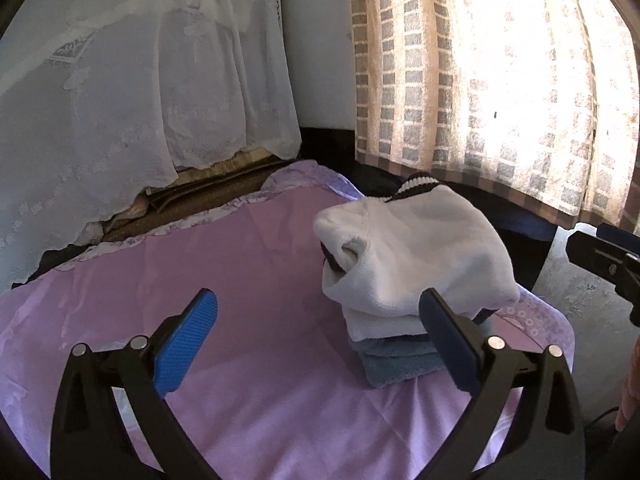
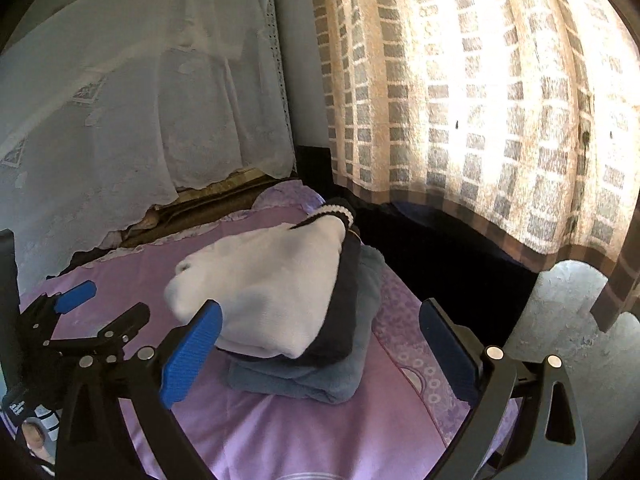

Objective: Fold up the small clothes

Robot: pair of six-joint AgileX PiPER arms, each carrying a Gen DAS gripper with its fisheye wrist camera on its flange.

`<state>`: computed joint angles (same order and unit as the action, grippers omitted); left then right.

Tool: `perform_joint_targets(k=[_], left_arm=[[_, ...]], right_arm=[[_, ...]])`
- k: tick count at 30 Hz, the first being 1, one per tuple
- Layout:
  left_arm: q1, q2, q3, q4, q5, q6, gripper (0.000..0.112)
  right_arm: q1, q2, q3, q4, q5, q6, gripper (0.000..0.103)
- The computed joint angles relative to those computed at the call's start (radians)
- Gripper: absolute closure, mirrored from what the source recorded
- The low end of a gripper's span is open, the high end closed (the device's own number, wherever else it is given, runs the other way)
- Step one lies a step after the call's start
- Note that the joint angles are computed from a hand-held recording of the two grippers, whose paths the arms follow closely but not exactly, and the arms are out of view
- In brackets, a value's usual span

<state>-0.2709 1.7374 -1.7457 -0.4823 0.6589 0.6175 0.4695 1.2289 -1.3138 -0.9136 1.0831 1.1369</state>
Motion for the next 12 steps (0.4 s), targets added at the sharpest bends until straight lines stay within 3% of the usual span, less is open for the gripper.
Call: perform_joint_targets(k=[7, 12], left_arm=[[-0.022, 0.000, -0.005, 0.085, -0.003, -0.065, 0.014], [-0.023, 0.015, -0.027, 0.070, 0.032, -0.046, 0.014]], right_arm=[[0.036, 0.020, -0.013, -0.017, 0.027, -0.011, 0.004], [0.032, 0.017, -0.010, -0.009, 0.026, -0.013, 0.004]])
